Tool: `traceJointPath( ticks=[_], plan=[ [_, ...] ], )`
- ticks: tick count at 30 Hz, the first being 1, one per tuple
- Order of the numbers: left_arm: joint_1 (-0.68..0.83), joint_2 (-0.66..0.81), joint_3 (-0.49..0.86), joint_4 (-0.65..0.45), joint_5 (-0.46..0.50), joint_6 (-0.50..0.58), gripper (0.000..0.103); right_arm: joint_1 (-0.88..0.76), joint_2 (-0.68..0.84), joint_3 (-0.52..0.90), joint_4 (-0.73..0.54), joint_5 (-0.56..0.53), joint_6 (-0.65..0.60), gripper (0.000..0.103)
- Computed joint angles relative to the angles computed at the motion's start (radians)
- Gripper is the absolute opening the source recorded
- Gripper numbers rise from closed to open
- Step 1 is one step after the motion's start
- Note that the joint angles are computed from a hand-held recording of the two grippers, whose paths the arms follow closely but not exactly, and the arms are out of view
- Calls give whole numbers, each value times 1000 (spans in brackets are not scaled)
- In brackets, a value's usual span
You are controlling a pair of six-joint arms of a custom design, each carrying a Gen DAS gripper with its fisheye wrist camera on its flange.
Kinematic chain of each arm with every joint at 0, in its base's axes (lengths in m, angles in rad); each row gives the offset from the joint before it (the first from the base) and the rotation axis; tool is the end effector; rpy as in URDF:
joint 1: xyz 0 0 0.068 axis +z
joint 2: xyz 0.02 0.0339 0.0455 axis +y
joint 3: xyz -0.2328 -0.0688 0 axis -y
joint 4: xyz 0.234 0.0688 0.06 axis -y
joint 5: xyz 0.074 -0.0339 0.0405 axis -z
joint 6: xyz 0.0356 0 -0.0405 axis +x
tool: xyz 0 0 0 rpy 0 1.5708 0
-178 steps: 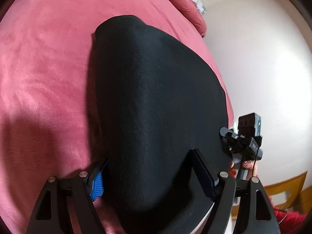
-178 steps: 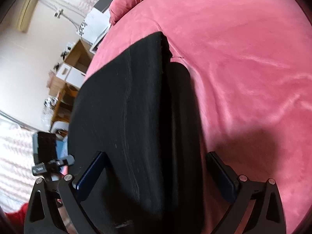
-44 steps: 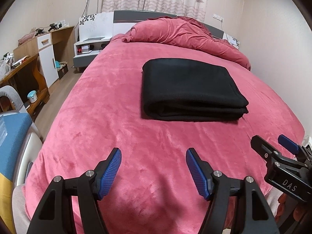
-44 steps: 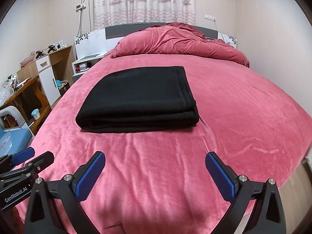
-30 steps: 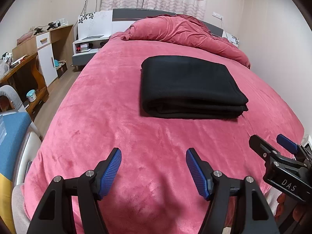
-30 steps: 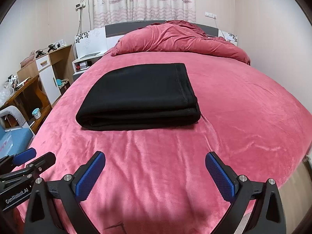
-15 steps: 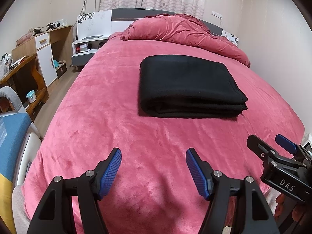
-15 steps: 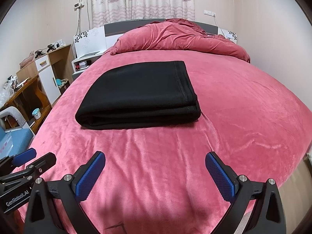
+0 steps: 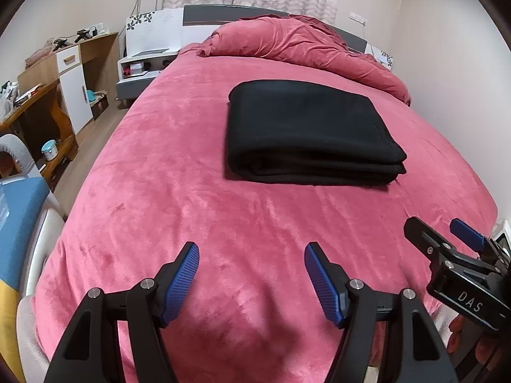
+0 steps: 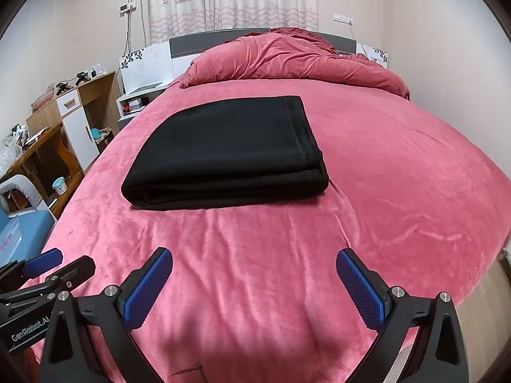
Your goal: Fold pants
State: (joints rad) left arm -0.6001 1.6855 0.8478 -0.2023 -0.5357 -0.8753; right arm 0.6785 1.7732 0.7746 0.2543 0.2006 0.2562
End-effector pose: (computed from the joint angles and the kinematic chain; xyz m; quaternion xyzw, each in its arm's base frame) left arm 0.2585 -0.1549 0.1208 -0.1964 0.9123 0.0189 0.3590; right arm 0.2567 0.1979 0.1035 -0.1517 0.8994 0.0981 0.3980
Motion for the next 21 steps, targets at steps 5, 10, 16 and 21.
traceJointPath(
  ticks=[5, 10, 16, 21],
  plan=[
    [-1, 15, 14, -16, 5, -9, 70, -3, 4, -2, 0, -5, 9, 103],
    [7, 29, 18, -17, 25, -20, 70, -5, 9, -2, 2, -8, 9, 103],
    [9, 36, 13, -23, 5, -50, 70, -9, 22, 3, -1, -17, 12, 103],
    [14, 46, 13, -24, 2, -39, 70, -14, 37, 9, -1, -26, 18, 103]
  ],
)
